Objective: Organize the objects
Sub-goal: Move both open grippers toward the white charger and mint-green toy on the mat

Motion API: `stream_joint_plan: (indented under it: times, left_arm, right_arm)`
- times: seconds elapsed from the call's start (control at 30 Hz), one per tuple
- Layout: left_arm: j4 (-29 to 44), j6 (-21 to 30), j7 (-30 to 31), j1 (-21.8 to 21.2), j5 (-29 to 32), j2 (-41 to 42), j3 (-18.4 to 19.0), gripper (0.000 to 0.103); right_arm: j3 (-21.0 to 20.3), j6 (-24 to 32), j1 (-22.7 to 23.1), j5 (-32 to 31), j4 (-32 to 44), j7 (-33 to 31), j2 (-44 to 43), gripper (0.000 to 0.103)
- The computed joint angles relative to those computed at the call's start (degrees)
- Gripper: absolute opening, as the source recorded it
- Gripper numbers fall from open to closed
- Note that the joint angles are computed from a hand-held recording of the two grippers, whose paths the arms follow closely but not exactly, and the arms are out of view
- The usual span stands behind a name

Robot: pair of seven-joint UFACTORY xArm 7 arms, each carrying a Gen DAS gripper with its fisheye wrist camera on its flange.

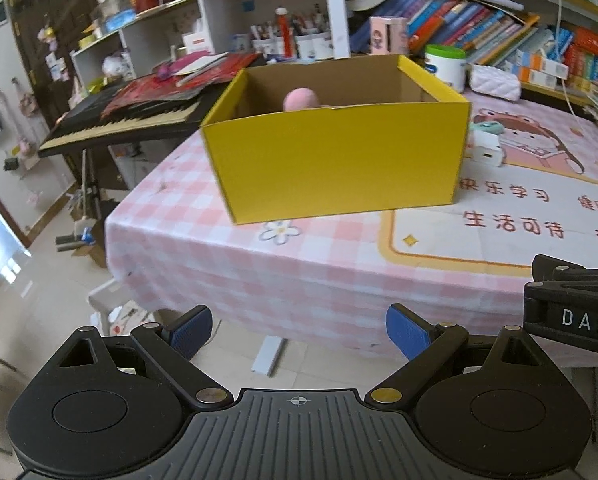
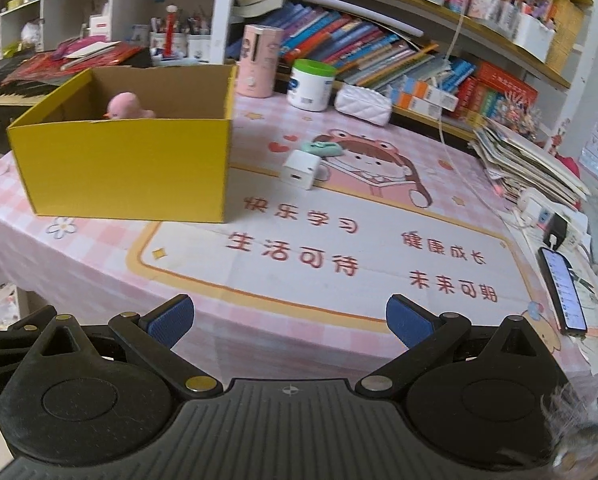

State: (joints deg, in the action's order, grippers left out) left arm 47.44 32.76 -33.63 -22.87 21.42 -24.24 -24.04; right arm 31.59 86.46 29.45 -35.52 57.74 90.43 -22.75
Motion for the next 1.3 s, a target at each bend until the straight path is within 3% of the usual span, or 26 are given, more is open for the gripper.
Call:
stream_joint_plan:
  times: [0.23,0.53,0.87,1.3]
  left_arm:
    - [6.48,0.91,-3.89,-0.31,4.35,7.36,-3.02,0.096]
    - [18.27,6.27,-11.80,-5.76,13.81,19.19,-3.44,0.096]
    - [30.34,12.34,-18.14,-15.49,19.41,30.70,0.25,0.096]
    - [44.94,11.14,-18.94,-27.57,18.40,43.29,7.37,0.096]
  right_arm:
    - [-2.65,-1.48,-1.20,1.81,-5.59,-3.00,-6.92,0.103]
    - [-7.44,-6.78,-6.31,3.86,-13.96,-11.62,-18.33,0.103]
    - [-12.96,-14.36,-12.46,4.04,-21.36,-23.50,-27.09,0.103]
    - [-21.21,-27.08,-21.09,4.11,-31.39,-37.94,-40.06,0.103]
